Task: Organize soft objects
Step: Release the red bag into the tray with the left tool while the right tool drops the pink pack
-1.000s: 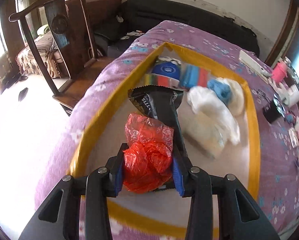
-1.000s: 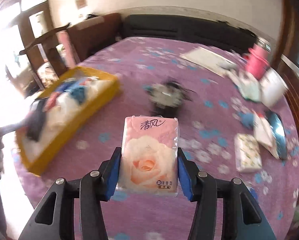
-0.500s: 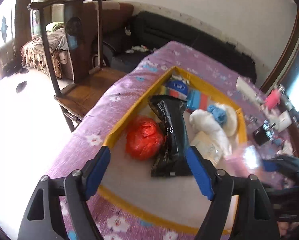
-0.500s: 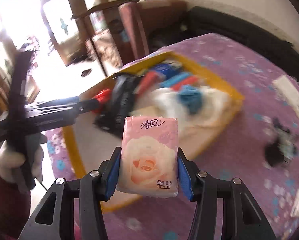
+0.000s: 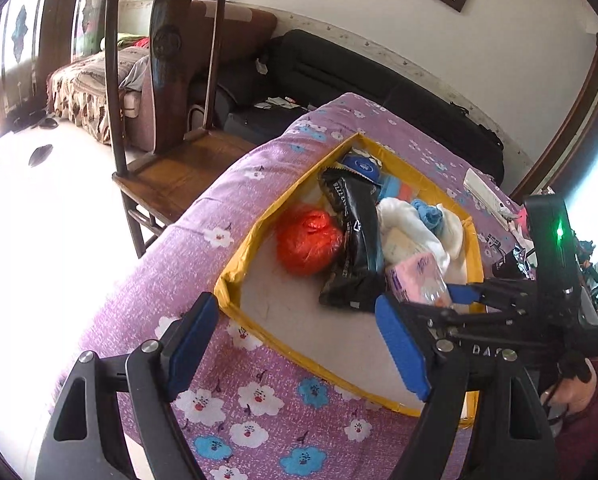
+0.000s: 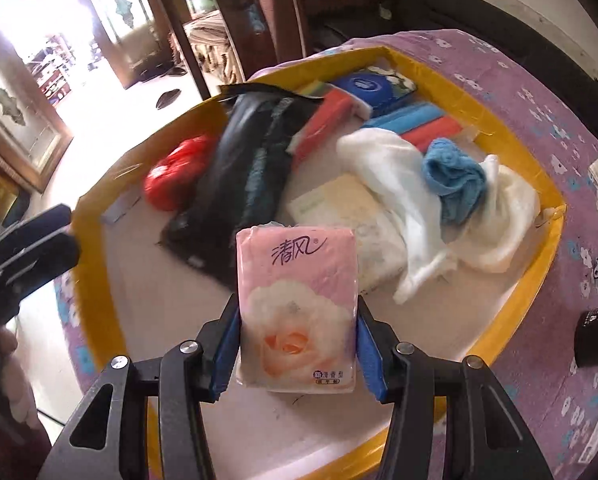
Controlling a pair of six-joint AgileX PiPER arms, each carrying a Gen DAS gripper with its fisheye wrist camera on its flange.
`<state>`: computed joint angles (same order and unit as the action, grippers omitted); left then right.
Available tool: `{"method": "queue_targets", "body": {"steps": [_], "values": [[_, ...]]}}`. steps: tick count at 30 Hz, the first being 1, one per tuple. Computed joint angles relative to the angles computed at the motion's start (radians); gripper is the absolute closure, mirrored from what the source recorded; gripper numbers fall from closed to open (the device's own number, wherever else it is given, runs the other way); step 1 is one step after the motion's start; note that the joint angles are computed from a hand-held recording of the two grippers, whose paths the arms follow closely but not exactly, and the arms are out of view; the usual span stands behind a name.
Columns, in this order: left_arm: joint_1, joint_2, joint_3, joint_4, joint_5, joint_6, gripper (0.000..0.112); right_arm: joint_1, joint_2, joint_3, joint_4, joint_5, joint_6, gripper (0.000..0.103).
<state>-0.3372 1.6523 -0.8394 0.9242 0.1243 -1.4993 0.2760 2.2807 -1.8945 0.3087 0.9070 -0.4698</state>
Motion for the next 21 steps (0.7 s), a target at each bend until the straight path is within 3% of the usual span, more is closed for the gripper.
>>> {"method": "queue_targets", "body": {"steps": [3, 5, 8, 12, 15, 19, 21], "values": [[-0.022, -0.002, -0.005, -0.001, 0.022, -0.006, 0.032, -0.022, -0.029, 0.038, 0.05, -0.031, -0.021, 0.044], [-0.048, -0.008, -0.014, 0.017, 0.055, -0.02, 0.032, -0.048, -0.09, 0.127, 0.127, -0.071, -0.088, 0.041], [-0.098, -0.013, -0.036, 0.048, 0.097, -0.049, 0.031, -0.098, -0.211, 0.301, 0.251, -0.166, -0.235, 0.026], [-0.161, -0.011, -0.067, 0.076, 0.108, -0.072, 0.029, -0.193, -0.349, 0.514, 0.38, -0.252, -0.414, 0.025], [-0.233, 0.011, -0.112, 0.122, 0.128, -0.098, 0.025, -0.32, -0.422, 0.641, 0.476, -0.271, -0.537, 0.025], [-0.334, 0.095, -0.236, 0.006, 0.206, 0.055, 0.025, -0.563, -0.455, 0.714, 0.561, -0.256, -0.651, 0.025], [-0.371, 0.13, -0.286, -0.028, 0.237, 0.103, 0.025, -0.664, -0.431, 0.686, 0.543, -0.262, -0.629, 0.025]]}}
